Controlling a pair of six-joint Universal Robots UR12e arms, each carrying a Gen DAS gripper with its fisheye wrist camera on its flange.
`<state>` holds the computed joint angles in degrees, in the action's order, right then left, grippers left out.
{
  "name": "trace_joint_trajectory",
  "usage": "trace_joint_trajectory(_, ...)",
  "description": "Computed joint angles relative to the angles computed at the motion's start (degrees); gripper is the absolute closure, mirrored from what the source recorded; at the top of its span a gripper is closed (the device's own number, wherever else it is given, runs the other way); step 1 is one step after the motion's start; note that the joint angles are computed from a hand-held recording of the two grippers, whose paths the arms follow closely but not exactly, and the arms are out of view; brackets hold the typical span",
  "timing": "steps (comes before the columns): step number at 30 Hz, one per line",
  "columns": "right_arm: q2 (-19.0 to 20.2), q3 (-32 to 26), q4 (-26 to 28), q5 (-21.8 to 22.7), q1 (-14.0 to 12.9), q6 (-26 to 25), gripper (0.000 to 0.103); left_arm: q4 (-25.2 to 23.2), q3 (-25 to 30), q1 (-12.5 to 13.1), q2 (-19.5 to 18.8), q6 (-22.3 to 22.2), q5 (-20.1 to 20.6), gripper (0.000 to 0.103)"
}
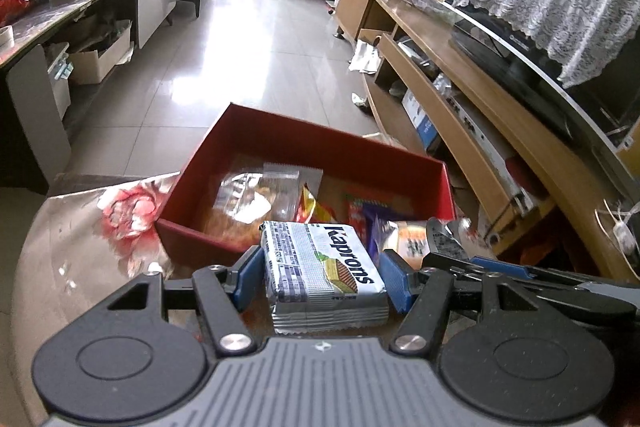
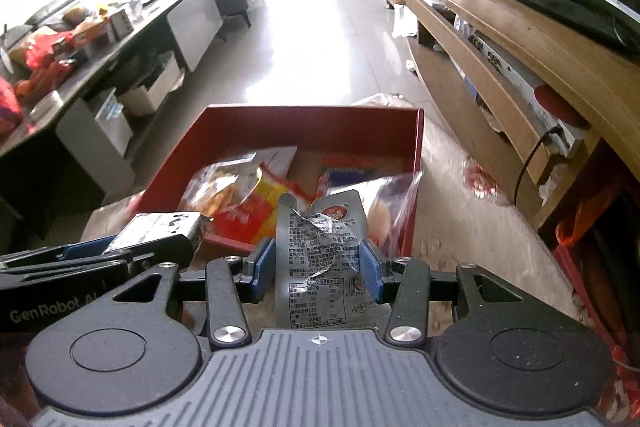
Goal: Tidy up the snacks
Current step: 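Lift and carry the Kaprons pack and grey pouch into the red box, then open the left tool releasing the Kaprons pack while the right tool releases the grey pouch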
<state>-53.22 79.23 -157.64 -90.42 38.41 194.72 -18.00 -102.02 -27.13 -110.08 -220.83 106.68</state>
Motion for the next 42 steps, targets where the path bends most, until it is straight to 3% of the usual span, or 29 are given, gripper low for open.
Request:
trace_joint_trajectory(14, 6.09, -8.54, 4.9, -1.18, -0.64, 1.11, 0.049, -0.32, 3.26, 2.82, -4.72, -1.09, -1.19, 0.038)
trace_joint_trajectory(26, 8.55, -11.47, 5.43, -4.06, -0.3, -0.59, 0.047, -1.7, 4.38, 3.8, -6.52, -3.68, -2.17, 0.039)
trace_joint_trajectory(31, 9.34, -12.25, 5.01, -4.96, -0.12, -1.71, 0.045, -2.35, 4.83, 3.54, -6.87, -3.58, -0.58, 0.039)
trace_joint_trajectory(42, 9.54, -12.29, 4.17, -6.94, -0.04, -2.91, 0.031, -3.11, 4.93, 3.47, -6.62, -4.21, -0.4, 0.036)
